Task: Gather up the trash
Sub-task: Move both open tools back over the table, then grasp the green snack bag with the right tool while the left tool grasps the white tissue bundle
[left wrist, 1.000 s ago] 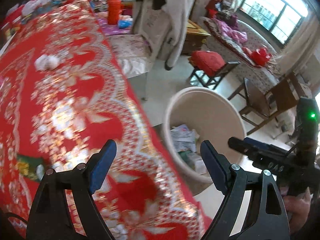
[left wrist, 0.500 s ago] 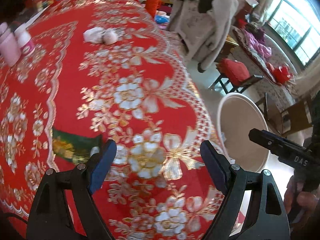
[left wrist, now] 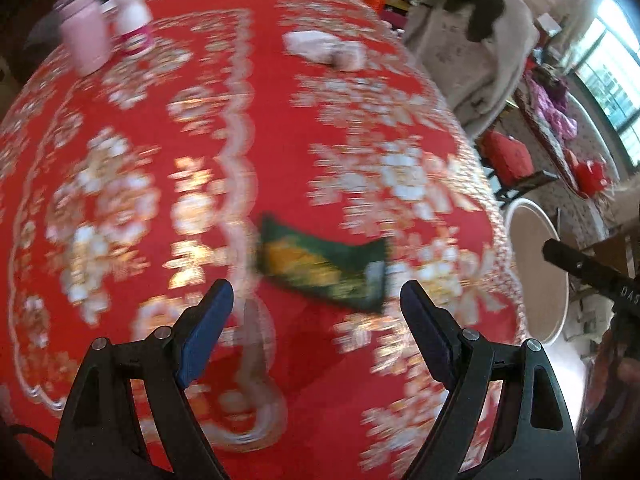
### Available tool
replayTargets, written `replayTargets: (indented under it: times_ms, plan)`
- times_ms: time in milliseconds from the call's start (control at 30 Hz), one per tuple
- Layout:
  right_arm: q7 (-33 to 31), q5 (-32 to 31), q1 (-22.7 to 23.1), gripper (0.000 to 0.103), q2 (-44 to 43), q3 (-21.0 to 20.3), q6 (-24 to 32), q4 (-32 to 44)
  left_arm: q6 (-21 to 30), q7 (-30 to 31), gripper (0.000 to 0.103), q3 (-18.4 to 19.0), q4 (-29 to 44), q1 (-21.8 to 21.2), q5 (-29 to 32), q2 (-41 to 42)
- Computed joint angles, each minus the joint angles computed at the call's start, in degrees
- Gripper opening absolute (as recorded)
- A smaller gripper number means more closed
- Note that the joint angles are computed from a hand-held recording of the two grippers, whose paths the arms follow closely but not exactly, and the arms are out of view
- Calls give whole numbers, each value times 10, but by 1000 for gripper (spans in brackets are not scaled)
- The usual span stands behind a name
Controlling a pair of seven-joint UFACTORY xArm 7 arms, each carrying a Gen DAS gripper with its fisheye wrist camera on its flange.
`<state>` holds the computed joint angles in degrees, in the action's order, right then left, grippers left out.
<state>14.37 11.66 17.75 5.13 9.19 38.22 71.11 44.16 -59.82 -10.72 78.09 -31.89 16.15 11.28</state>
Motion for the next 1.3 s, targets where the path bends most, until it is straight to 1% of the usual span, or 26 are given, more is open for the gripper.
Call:
replayTargets:
  times_ms: [133,200,400,500,567,667,767,867,933,1000,1033,1067,1100,1133,1167,1233,1300]
  plan:
    - [-8,6,8,68,23,9,3,27,-2,-16,85,1,-72,18,-8,-65]
    - [-20,16,12,68,31,14,3,36,-1,-23,85,-4,-91,27,-5,-86]
    - [-101,77,25,68,78,42,12,87,11,-32,85,-17,-128,49,-2,-127]
    - [-157,98,35,68,113,58,35,132,26,-35,85,-22,-139,59,10,-146]
    - [-183,77,54,68,145,63,61,177,34,-37,85,-24,-146,67,18,-158]
    - [-210,48,78,68,181,64,83,224,33,-37,85,-26,-158,79,22,-176]
    - [-228,-10,114,68,238,54,133,305,36,-37,85,-29,-164,89,25,-185]
    - [-244,-51,140,68,279,43,174,363,18,-18,85,-23,-177,98,3,-193]
    - [-245,-88,161,68,297,27,188,385,10,-7,85,-22,-178,104,-4,-191]
    - [-243,-98,167,68,307,22,198,399,-2,12,85,-18,-178,109,-14,-187]
    - [-237,-103,170,65,308,19,194,398,-10,20,85,-17,-178,111,-21,-185]
    - [-229,-106,172,57,304,15,182,388,-23,34,85,-12,-178,114,-33,-181]
    - [-223,-106,171,54,303,15,172,384,-30,45,85,-9,-176,116,-41,-176]
    - [-215,-108,171,48,301,13,163,378,-38,57,85,-7,-174,118,-50,-172]
    - [-204,-109,173,44,305,12,158,382,-46,74,85,-3,-168,120,-60,-163]
    - [-178,-94,165,40,309,13,152,386,-55,99,85,1,-154,123,-70,-147]
    - [-152,-85,161,38,318,13,153,403,-62,125,85,4,-138,125,-83,-131]
